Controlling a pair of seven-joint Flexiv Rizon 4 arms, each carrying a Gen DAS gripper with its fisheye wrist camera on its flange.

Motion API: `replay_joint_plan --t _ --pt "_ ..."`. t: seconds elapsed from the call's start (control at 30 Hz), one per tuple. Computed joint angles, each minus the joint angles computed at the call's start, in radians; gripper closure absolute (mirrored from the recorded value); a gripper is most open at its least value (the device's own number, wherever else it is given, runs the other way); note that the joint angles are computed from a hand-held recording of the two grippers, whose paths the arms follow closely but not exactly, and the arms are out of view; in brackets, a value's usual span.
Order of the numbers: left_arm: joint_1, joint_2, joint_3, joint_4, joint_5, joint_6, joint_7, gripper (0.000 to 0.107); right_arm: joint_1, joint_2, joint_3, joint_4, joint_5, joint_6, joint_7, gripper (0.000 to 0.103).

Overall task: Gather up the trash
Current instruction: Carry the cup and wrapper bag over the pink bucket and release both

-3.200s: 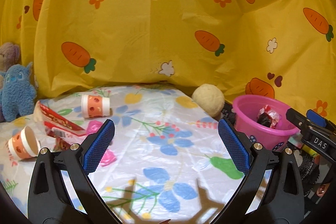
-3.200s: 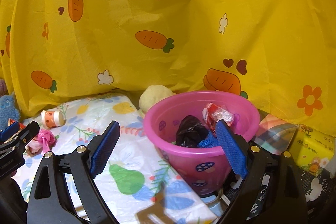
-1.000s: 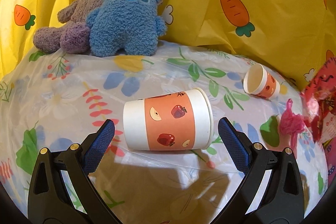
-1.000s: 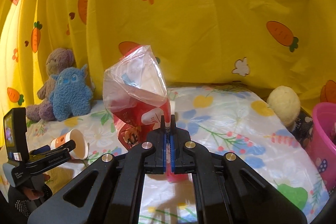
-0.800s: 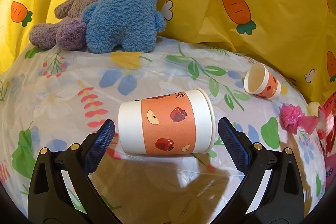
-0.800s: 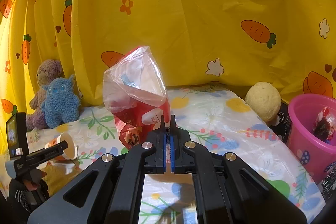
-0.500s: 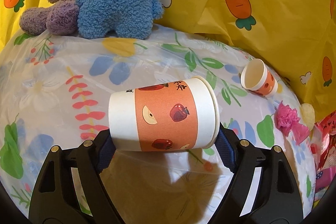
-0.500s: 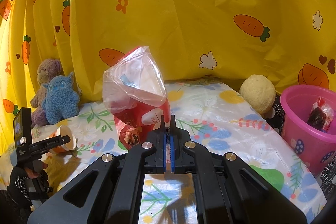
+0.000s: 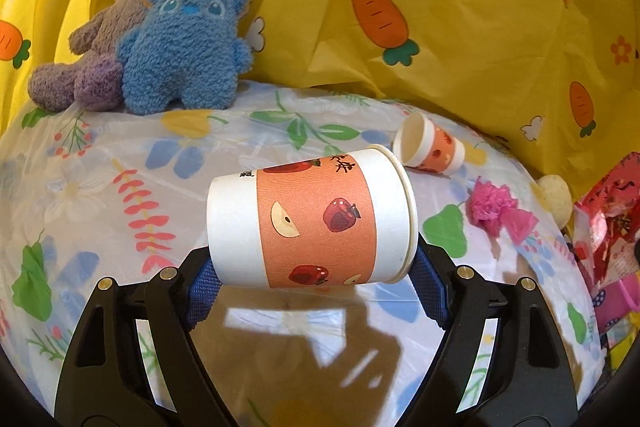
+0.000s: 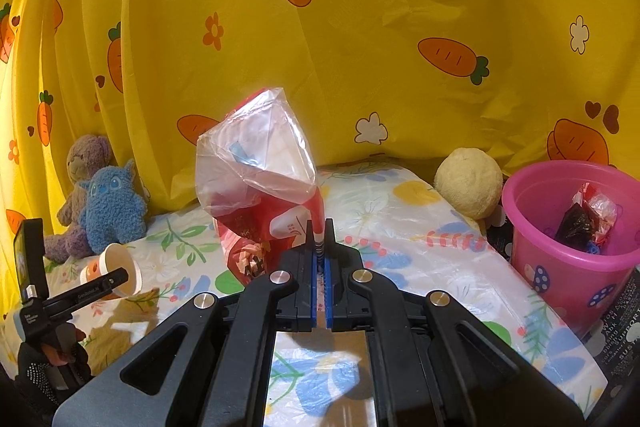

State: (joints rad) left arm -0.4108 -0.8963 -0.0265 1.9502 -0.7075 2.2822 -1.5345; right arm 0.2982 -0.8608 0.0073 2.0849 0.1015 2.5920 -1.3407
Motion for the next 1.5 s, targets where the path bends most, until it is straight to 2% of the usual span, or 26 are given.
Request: replay_joint_plan --t 0.17,0.27,0.47,0.57,0.67,0.8,1.1,1.2,1.37,1.5 --pt "-0.062 0.011 0.0 -0.018 0.02 0.013 0.062 0.027 -0.026 0.005 0.005 0.033 -0.011 0.019 0.011 0.099" --pt "-0.072 0.012 -0.024 -0.039 0.062 0.012 0.084 0.027 -0.043 0.01 0.005 0.056 -0.016 0.023 0.02 0.099" --pt "-0.09 -0.012 -0.066 -0.137 0.167 -0.039 0.119 0.027 -0.101 0.026 -0.002 0.097 -0.031 0.059 0.044 0.099" --pt "-0.087 -0.038 -0.098 -0.221 0.254 -0.086 0.131 0.027 -0.125 0.039 -0.022 0.106 -0.003 0.073 0.045 0.099" --pt "-0.11 -0.078 -0.11 -0.339 0.315 -0.144 0.163 0.027 -0.143 0.052 -0.055 0.095 0.054 0.055 0.039 0.099" --pt "-0.136 -0.151 -0.136 -0.525 0.389 -0.247 0.205 0.027 -0.177 0.068 -0.102 0.057 0.124 -0.034 0.041 0.099" --pt "-0.16 -0.353 -0.226 -0.949 0.506 -0.509 0.264 0.027 -0.259 0.047 -0.152 -0.012 0.171 -0.154 0.073 0.099" --pt "-0.195 -0.426 -0.197 -1.099 0.493 -0.608 0.275 0.027 -0.272 0.036 -0.162 -0.028 0.168 -0.182 0.08 0.099" --pt "-0.218 -0.529 -0.202 -1.312 0.474 -0.761 0.298 0.027 -0.286 0.027 -0.169 -0.041 0.148 -0.212 0.082 0.099" --pt "-0.242 -0.605 -0.162 -1.46 0.456 -0.855 0.278 0.027 -0.288 0.022 -0.172 -0.048 0.142 -0.223 0.085 0.099"
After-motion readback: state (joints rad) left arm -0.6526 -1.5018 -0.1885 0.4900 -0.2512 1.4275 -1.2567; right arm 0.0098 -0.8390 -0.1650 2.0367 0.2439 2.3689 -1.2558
